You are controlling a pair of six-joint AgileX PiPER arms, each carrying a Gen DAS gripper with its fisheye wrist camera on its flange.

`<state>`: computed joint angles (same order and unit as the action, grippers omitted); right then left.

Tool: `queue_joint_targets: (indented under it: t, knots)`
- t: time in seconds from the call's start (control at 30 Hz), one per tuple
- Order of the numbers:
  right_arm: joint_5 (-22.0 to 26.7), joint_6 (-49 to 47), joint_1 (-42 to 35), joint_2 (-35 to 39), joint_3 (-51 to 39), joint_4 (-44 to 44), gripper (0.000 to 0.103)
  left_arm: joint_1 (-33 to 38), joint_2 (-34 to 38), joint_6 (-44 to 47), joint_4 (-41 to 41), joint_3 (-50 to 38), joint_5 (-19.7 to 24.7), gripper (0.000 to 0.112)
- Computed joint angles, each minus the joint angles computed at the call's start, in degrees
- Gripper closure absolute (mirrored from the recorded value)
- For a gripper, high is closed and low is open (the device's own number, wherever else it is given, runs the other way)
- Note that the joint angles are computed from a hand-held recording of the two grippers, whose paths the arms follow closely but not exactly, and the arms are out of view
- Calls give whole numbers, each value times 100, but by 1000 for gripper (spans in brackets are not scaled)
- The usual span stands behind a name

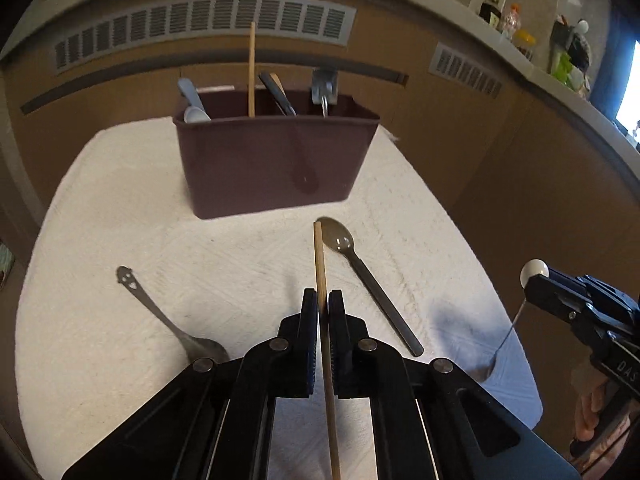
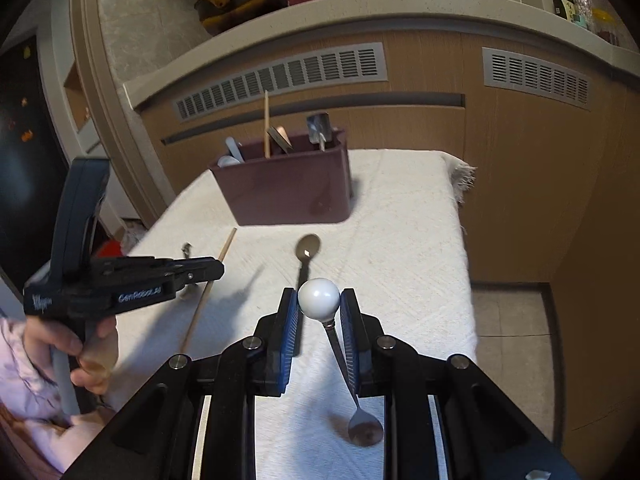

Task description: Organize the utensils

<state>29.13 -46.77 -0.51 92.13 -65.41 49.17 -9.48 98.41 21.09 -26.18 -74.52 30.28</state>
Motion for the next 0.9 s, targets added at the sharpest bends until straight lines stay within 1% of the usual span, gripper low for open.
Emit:
queue_joint_targets:
  t: [0.03,0.07,0.1,0.17,0.2,0.23,0.27,0.3,0.33,0.43,0.47,0.5,0.53,0.57,0.67,0.73,0.8,0.83,0.9]
  knots:
    - [47,30,5,12,-53,21,84,115,-40,329,-296,101,-83,107]
    - [96,90,22,33,-115,2,84,154,-27,429,-435,45,-63,107]
    - [129,163,46,49,-169,-29,84,96,82,437,-499,-12,-201,107]
    - [142,265,96,68,-242,-102,84,179,-112,688,-688,152,-230,107]
    - [130,323,121,79,-276,-162,84,179,-152,666,-694,158,-256,107]
    - [135,366,145,75,-302,-206,84,0,-53,415,-527,-66,-300,107]
    - [147,400,161,69,-326,-232,84,-24,-28,330,-416,-209,-263,107]
    - [167,431,168,68,-356,-257,84,-174,67,144,-269,-267,-432,107]
    - [176,473,185,74,-394,-287,84,-209,71,156,-283,-300,-493,107]
    - [174,550,224,56,-482,-372,84,-134,62,723,-922,-315,-564,107]
    - [165,564,242,58,-532,-408,84,-109,42,808,-992,-355,-558,107]
    - [150,627,264,65,-590,-504,84,-121,44,756,-891,-409,-598,107]
    - [105,820,308,81,-659,-697,84,-159,99,514,-598,-504,-652,107]
    - [104,974,325,102,-732,-828,84,-140,153,301,-376,-654,-476,107]
    - [220,939,281,132,-803,-776,84,-71,829,-286,133,-1633,815,105]
    - [202,1010,297,126,-783,-867,84,-155,1329,-850,646,-2241,1515,104]
    - [214,981,282,121,-746,-820,84,-263,1814,-1271,1025,-2753,2115,100]
    - [237,954,265,117,-727,-785,84,-336,2007,-1412,1205,-2931,2277,99]
    - [263,914,242,109,-707,-746,84,-506,2267,-1688,1646,-3148,2403,99]
